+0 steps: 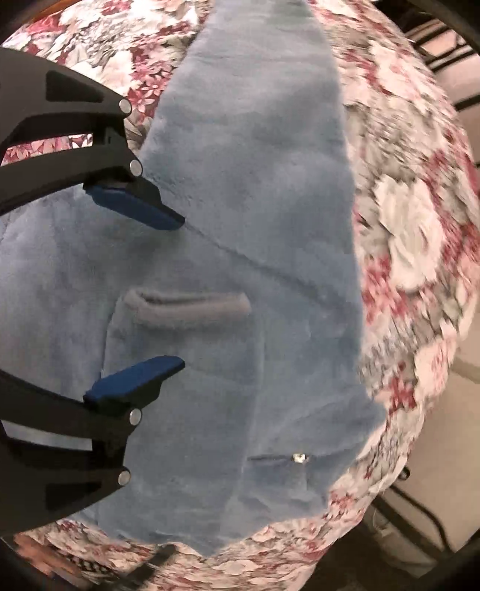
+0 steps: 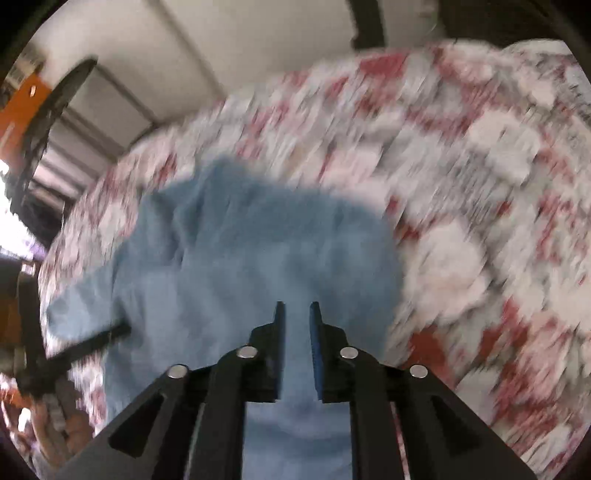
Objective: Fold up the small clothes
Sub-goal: 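Lift and fold the held sleeve across the jacket body with the left tool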
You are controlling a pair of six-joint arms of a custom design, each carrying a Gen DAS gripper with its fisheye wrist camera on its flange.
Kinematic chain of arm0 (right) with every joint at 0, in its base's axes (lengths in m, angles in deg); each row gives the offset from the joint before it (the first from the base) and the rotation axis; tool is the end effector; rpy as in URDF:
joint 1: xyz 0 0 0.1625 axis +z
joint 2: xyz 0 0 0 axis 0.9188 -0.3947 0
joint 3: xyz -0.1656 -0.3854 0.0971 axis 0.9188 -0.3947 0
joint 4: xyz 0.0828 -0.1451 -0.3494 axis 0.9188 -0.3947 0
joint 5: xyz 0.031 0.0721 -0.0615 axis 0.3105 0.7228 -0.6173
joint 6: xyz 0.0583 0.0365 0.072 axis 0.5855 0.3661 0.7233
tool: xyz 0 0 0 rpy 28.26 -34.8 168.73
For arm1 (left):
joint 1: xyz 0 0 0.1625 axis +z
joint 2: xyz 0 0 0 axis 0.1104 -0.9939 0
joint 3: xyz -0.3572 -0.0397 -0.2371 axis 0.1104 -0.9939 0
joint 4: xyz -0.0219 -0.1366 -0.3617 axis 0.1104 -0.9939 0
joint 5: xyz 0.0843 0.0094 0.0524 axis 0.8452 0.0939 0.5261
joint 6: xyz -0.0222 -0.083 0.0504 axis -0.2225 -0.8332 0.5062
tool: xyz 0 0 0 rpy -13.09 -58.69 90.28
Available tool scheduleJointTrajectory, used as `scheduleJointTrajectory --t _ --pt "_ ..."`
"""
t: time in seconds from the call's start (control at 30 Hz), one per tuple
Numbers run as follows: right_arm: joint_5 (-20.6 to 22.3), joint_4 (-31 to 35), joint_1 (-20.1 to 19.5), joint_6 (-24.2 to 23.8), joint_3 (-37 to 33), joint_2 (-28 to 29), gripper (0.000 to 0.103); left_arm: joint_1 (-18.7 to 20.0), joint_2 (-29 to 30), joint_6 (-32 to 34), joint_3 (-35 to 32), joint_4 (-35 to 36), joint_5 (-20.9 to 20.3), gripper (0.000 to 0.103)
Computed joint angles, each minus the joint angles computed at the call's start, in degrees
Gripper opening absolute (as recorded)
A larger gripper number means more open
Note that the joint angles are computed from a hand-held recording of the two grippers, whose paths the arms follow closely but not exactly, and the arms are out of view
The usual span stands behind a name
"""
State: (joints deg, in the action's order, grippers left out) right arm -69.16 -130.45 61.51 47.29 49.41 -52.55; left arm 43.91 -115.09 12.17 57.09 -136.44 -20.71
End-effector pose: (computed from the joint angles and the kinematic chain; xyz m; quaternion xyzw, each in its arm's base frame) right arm 0.2877 -0.2651 0.1283 -0.2732 -0.8770 0.2921 0.2664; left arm -0.1495 -0.4725 0.3185 0.2241 0.9226 -0.0072 0.3139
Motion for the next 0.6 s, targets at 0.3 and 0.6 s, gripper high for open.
scheduleJointTrajectory --t 0.3,0.6 --pt "1.1 -5.1 1.5 2.1 1.4 1.2 0.043 2.3 -3.2 -2.4 -3.5 3.0 -1.9 0.071" --pt "-0.1 -4.0 1.6 4.2 0.9 1.9 0.045 16.6 -3.1 -5.3 -15.8 -1.8 -3.3 0.072"
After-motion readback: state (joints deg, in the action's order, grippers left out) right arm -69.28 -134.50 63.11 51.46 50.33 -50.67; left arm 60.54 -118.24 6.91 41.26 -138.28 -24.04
